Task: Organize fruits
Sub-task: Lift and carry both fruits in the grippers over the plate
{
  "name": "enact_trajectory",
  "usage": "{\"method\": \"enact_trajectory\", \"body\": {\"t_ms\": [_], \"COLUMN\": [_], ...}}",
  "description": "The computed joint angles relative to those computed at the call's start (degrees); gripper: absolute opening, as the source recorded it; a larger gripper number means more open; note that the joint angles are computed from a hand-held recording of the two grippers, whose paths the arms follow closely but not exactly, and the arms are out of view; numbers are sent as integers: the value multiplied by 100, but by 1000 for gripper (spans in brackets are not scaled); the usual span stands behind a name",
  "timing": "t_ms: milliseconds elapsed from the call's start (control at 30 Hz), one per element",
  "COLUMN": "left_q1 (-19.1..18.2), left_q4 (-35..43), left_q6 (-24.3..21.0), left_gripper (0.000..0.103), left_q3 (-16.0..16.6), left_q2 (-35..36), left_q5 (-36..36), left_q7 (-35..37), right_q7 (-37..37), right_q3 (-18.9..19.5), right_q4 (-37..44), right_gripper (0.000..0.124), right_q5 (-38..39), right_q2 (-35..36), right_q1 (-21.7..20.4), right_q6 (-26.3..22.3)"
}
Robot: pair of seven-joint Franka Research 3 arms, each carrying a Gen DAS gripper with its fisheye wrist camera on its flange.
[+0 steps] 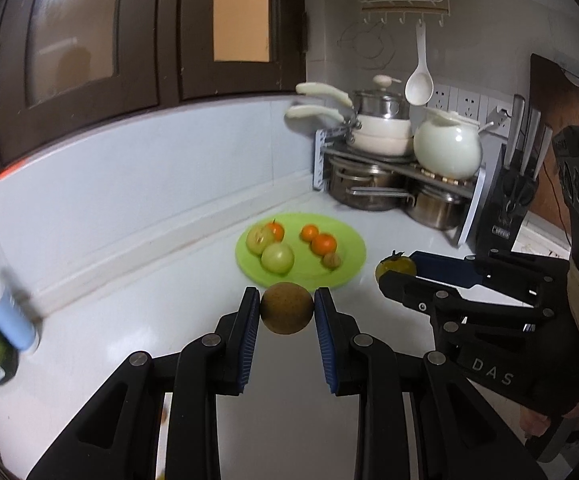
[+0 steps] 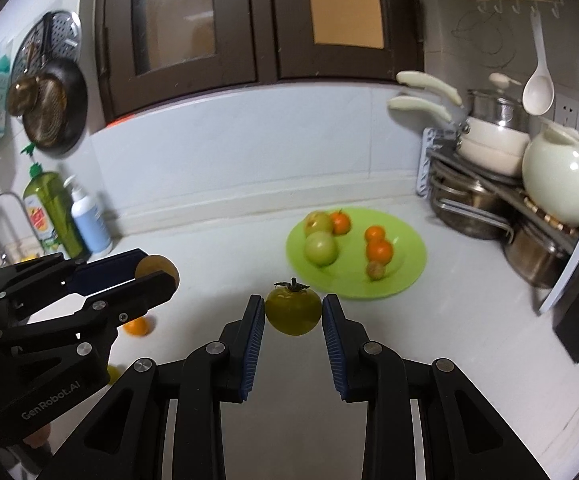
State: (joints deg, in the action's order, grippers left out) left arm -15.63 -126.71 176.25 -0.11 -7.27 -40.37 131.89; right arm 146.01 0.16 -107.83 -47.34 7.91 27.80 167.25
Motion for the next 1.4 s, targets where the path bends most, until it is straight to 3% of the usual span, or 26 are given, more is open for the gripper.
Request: {"method": "enact_trajectory", "body": {"t_ms": [100,200,667,1000,1400], "left_q1": [71,362,1261,1388,1194], "left_q4": [362,710,2532,3952,6388], "left_q6": [-87,-166,-1037,-1604,-2909], "left_gripper": [28,28,28,28,28], "left_q3": [-91,-360,-1174,-1355,-1370], "left_q2": [248,521,1855,3006,4763], "left_q5": [48,556,1605,2991,3840], "left_q7": [-5,-431,-1476,-2676,-3186], "right_q7": [-70,-264,-2070,-3416,-4124], "right_q3": [-44,-91,-347,-384,-416], "right_q4": [165,322,1435,2723,4780], "right_gripper": [31,31,31,31,31], "right_q5": [59,277,2025,3473,4351], "right_q2": [84,190,1025,2025,3511], "right_q1": [-54,-93,-247,-401,-586], "right_q6": [15,11,-148,-589,-1629]}}
